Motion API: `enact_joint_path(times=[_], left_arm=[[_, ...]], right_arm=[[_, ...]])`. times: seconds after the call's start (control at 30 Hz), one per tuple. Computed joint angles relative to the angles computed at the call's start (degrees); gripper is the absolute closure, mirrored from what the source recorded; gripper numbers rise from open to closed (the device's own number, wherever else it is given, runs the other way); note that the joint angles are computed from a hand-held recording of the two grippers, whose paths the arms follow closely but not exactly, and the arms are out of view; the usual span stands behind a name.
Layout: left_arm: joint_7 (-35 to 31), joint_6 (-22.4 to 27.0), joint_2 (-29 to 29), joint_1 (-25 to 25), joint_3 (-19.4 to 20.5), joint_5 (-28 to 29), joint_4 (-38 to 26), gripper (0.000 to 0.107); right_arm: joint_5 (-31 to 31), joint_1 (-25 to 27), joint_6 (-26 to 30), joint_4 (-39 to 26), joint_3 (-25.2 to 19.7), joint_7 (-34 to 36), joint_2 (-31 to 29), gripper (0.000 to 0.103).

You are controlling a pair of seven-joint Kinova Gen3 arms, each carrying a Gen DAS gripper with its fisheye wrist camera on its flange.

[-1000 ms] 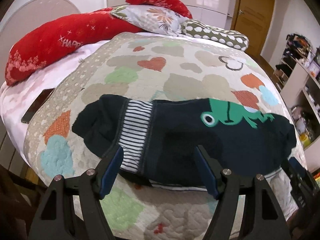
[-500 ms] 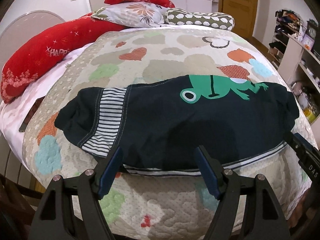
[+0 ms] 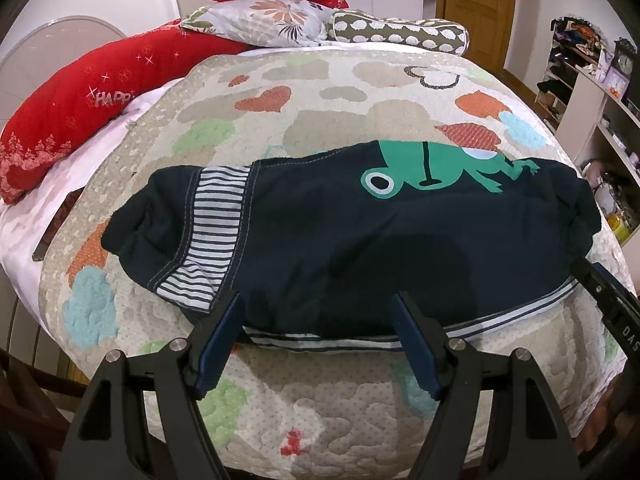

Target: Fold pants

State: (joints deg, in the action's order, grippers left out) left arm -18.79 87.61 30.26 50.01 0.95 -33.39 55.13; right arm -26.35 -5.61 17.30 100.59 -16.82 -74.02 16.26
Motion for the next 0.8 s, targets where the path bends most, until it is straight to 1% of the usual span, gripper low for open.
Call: enact_joint_path(times=[0.07, 0.23, 0.37, 0.47, 0.5, 0.57, 0.63, 0.7, 0.77, 0.8], left_arm=[[-0.12, 0.22, 0.22, -0.15, 0.04, 0.2, -0.21, 0.033], [-0.54, 0.33, 0.36, -0.1, -0.08, 0.08, -0.38, 0.033], [-2.15, -0.17, -0.05, -0.26, -0.15, -0.7, -0.51, 0.033], [-4.87, 0.09, -0.07, -0.27, -0.38, -2.21, -1.63, 0.033], [-5.66, -0.32, -0.29, -0.49, -0.45, -2.47, -1.76, 0.033], [-7.51, -2.7, -1.47, -1.96, -0.18, -1.92, -1.6, 0.033], [-10.65, -6.56, -2.5, -4.44, -0.53, 1.79, -2.18, 0.033], [-15.31, -7.56, -1.25, -8.62, 1.92, 5.02, -6.17, 0.033], [-19.97, -7.48, 1.66, -12.73, 6.75, 5.05, -11.48, 0.033], [-22.3, -7.75, 3.36, -13.8, 8.0, 4.92, -14.14, 0.033]], right_arm=[[-0.14, 0.16, 0.04, -0.14, 0.0, 0.07, 0.21, 0.042], [-1.91, 2.14, -0.11, 0.16, -1.71, 2.2, 0.6, 0.041], [-3.62, 3.47, -0.45, 0.42, -2.83, 3.99, 0.82, 0.04], [-4.65, 4.07, -1.28, 0.9, -3.15, 4.58, 0.72, 0.04], [-4.81, 4.19, -1.36, 0.96, -3.15, 4.64, 0.69, 0.04], [-5.85, 5.3, -1.49, 1.09, -4.07, 5.52, 0.74, 0.04], [-7.3, 6.81, -1.62, 1.23, -5.48, 7.13, 0.83, 0.04], [-9.03, 8.45, -1.64, 1.27, -7.13, 9.24, 1.09, 0.039], [-10.03, 9.0, -1.07, 0.93, -7.7, 10.75, 1.46, 0.038], [-10.21, 8.85, -0.8, 0.79, -7.49, 11.18, 1.52, 0.038]])
